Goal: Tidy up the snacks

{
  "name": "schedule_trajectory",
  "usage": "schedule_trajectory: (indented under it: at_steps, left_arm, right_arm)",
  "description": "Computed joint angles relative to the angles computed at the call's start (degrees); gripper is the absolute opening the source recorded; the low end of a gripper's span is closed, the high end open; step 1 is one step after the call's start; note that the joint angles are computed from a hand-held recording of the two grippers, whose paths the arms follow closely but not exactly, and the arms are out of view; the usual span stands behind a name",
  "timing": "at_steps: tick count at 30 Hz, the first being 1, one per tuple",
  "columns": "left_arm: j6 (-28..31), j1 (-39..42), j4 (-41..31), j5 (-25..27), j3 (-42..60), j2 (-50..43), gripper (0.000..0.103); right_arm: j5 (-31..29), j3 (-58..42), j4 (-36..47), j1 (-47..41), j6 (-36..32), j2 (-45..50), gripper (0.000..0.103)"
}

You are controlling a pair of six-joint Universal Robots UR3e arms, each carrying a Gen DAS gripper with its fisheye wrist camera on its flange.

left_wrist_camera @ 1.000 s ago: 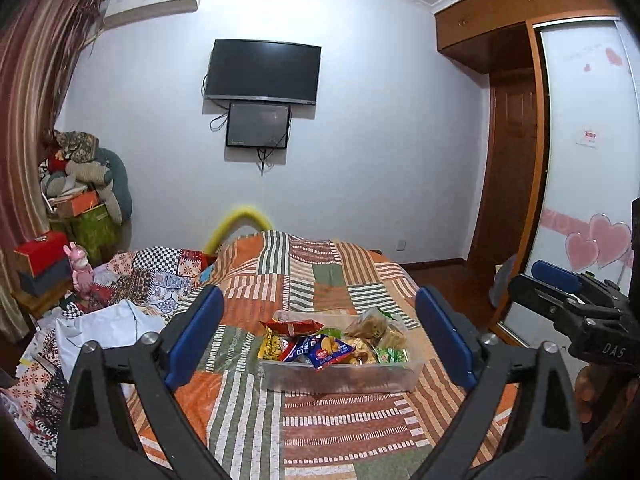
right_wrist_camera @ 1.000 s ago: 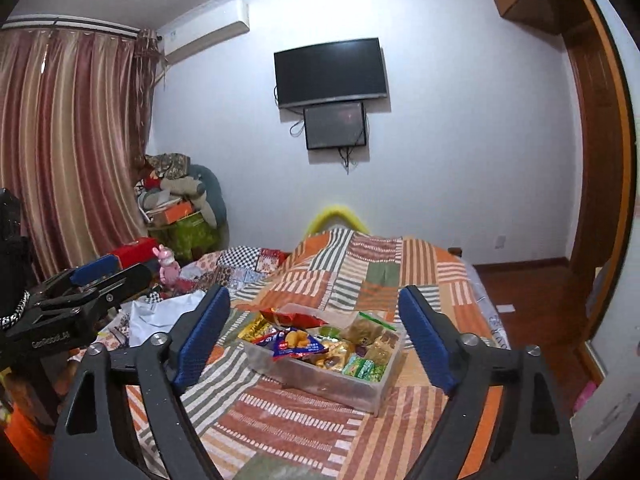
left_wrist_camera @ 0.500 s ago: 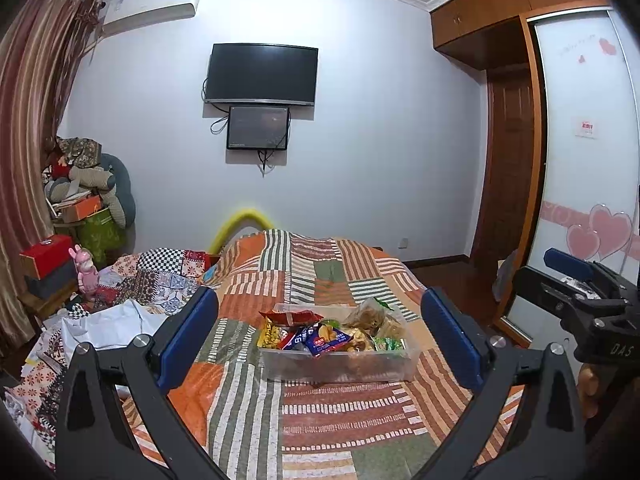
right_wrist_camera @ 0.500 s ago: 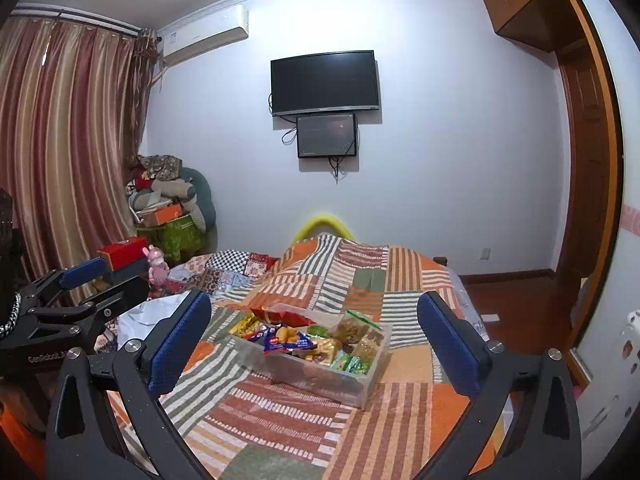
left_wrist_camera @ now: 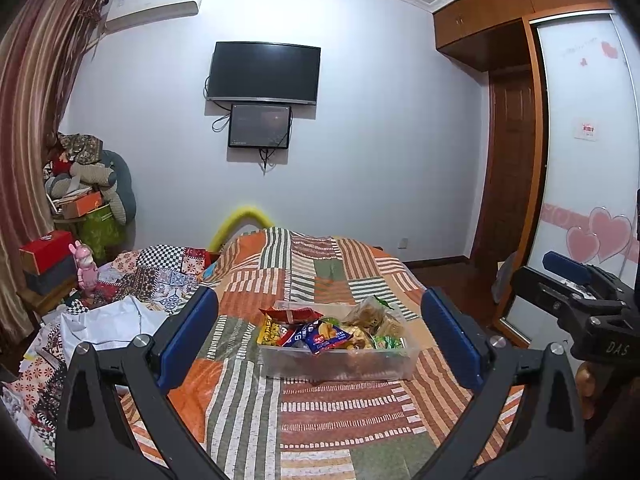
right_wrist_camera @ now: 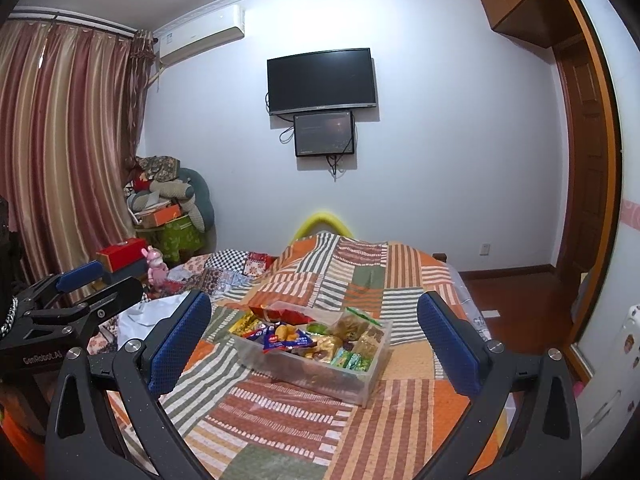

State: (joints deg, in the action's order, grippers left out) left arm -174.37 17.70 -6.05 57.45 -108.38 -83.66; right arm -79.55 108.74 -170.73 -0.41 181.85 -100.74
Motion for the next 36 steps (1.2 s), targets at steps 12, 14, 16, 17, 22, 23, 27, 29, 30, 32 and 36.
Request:
schedule_trajectory:
  at_steps: [12, 14, 16, 17, 22, 23, 27, 29, 30, 32, 36]
  left_arm:
    - [0.03, -0.15, -0.46, -0.63, -0.56, 0.89, 0.103]
    - [0.02, -0.26, -0.61, -0.52, -0.56, 0.97, 0.103]
    - [0.10, -0.20, -0.78, -0.59, -0.50, 1.02, 0.103]
    - [0.08, -0.24, -0.88, -0.55, -0.49, 1.05, 0.103]
    - [-0.12, -0.29, -1.33, -0.79, -0.31, 0.85, 0.103]
    - [-0.11, -0.25, -1.39, -0.94, -0.31, 0.81, 0.103]
    - [0.18, -0.51, -1.44, -0.94, -0.25, 0.60, 0.103]
    - [0.19, -0.60, -1.15, -0.91, -0.38, 0.53, 0.103]
    - [0.21, -0.68, -0.94, -0.83, -0.49, 0.50, 0.103]
    - [0.25, -0.74, -0.87, -0.71, -0.60, 0.54, 0.103]
    - [0.46, -0.52, -1.20, -1.27, -0.93, 0.82, 0.103]
  right_arm:
    - [0.99, 0.93, -0.04, -1.20, 0.47, -1.45, 0.103]
    - [0.87, 0.96, -0.16, -1.15, 0.42, -1.38, 0.103]
    - [0.97, 1.03, -0.13, -1.31, 0.45, -1.64, 0.103]
    - [1.15, 0.98, -0.05, -1.46, 0.47, -1.64, 0.103]
    - [1.08, 1.04, 0.02, -1.50, 0.59, -1.79, 0.103]
    - [1.16, 1.03, 0.14, -1.57, 0.63, -1.93, 0.103]
    - [0.93, 0.92, 0.15, -1.52, 0.80, -2.00, 0.103]
    - [0.89, 0.77, 0.52, -1.55, 0.96, -2.22, 0.103]
    - [0.81, 0.84, 0.50, -1.50, 1.04, -2.28, 0.103]
    - [0.80, 0.73, 0.69, -1.48, 1.16, -2.32, 0.103]
    - [0.84, 0.71, 0.81, -1.53, 1.05, -2.44, 0.103]
